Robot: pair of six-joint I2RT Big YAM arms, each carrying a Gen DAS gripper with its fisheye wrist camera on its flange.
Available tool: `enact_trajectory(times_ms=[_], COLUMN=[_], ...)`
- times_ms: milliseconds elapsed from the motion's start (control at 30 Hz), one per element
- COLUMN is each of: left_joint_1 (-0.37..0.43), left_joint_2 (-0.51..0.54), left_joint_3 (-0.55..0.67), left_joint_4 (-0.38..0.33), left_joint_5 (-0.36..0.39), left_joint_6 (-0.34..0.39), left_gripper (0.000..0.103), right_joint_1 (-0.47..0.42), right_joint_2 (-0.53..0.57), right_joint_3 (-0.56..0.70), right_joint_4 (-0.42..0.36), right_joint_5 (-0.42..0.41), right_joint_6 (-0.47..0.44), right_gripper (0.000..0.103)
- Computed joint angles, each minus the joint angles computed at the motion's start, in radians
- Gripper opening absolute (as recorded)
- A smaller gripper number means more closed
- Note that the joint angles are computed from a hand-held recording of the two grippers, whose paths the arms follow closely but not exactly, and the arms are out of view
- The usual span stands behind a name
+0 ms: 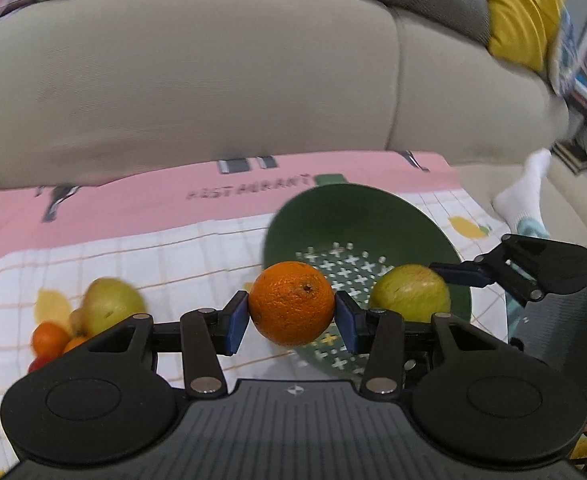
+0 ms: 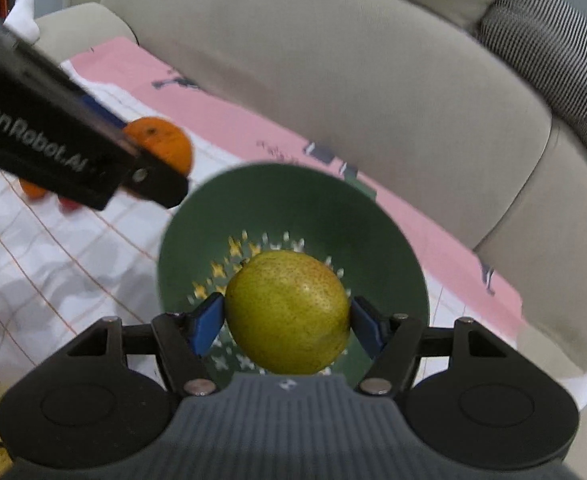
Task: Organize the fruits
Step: 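Carry the orange and pear over the green colander with both grippers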
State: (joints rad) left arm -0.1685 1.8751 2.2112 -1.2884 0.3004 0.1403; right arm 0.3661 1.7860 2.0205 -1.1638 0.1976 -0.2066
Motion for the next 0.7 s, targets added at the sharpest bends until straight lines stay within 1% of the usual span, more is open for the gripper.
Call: enact_trajectory(times_ms=[100,200,400,500,567,700], left_joint_1=[-0.022,-0.035,-0.047,-0.048,-0.048,-0.046], left_joint_2=[0.051,0.079,0.114,0.114,0.119,0.125], left_joint_3=[0.066,0.094,0.124,0.125,0.137,0.163], left_joint_4=[-0.051,-0.078,-0.137,-0.170,-0.211,-0.311], left_joint_5=[-0.008,-0.019,-0.055,-0.065,-0.068,-0.081], left_joint_6=[0.040,0.067,0.132,0.164,0.185,0.241], left_gripper=[0.052,0.052,0.052,0.052,0.052,0.052], right_joint_1=[-0.022,-0.035,-0.042,-0.041,-0.045,-0.036], right_joint_2=[0.021,0.045,0.063,0.084,0.095,0.102], right_joint_3=[0.018,0.039,0.050,0.093,0.118,0.144], right_joint_4=[-0.040,-0.074,-0.112,-0.176,-0.216,-0.294], right_joint_5=[-0.034,-0.064,-0.108,-0.148,-0.188,-0.241], right_joint_6=[0.024,0.044,0.054,0.070,0.058,0.042], right_gripper=[0.066,0.066,0.066,0.066,0.066,0.066])
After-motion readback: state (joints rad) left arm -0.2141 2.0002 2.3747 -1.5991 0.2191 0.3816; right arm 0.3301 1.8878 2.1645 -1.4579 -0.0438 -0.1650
